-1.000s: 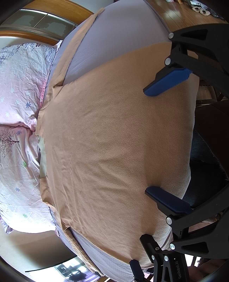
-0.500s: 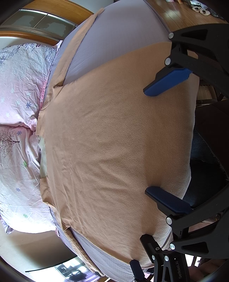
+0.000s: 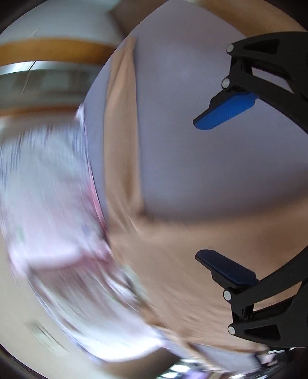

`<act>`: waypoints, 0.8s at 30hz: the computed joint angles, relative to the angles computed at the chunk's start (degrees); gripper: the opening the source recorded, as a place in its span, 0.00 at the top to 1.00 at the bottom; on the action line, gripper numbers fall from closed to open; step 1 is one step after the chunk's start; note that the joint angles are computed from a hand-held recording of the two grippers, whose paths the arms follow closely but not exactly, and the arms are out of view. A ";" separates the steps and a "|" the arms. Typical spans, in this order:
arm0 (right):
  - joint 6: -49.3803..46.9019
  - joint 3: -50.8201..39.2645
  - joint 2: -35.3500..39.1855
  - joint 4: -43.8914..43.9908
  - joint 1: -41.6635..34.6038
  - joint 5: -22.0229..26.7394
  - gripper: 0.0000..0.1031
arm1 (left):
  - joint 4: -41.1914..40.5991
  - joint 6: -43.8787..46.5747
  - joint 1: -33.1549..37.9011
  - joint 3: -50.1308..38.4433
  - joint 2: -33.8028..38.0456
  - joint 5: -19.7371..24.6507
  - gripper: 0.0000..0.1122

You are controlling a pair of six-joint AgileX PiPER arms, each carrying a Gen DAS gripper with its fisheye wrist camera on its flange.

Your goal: Fold small clothes

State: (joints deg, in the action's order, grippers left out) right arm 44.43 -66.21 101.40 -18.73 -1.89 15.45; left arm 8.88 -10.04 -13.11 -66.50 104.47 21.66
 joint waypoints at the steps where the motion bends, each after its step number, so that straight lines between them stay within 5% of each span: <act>1: -3.80 -3.12 2.15 5.73 -4.71 1.05 0.15 | -0.78 1.28 0.56 -0.57 0.10 -0.83 0.10; 6: -16.83 -21.78 15.43 29.82 -22.57 11.31 0.37 | -25.88 27.77 5.24 -3.41 1.36 -5.95 0.10; 9: -16.10 -28.92 21.51 36.97 -27.61 15.45 0.42 | -43.07 42.37 8.96 -9.28 4.12 -0.31 0.10; 11: -16.15 -30.39 23.14 38.66 -28.55 14.09 0.46 | -54.52 51.47 12.51 -12.77 6.77 5.01 0.10; 13: -14.21 -34.31 26.10 37.13 -28.87 13.77 0.61 | -61.78 56.74 15.21 -15.20 9.38 7.61 0.10; 14: -14.22 -36.15 27.61 37.24 -29.15 13.45 0.71 | -62.35 56.71 16.16 -15.77 9.93 8.25 0.10; 15: -12.02 -39.94 30.16 35.23 -29.02 14.80 0.95 | -61.62 55.08 17.12 -17.24 10.82 8.96 0.10; 19: -9.02 -40.62 27.11 22.71 -23.67 10.20 0.95 | -57.05 46.76 21.90 -21.37 12.67 8.79 0.10; 21: -18.60 -41.39 24.34 24.66 -17.90 6.87 0.95 | -53.96 43.14 23.75 -23.14 13.15 7.77 0.10; 24: -35.79 -49.99 25.23 34.02 -7.62 8.61 0.95 | -46.32 33.85 25.99 -28.53 15.93 7.51 0.10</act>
State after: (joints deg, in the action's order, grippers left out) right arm 8.64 -116.20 126.64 15.29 -9.51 24.06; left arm -37.44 23.81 12.88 -95.03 120.40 29.18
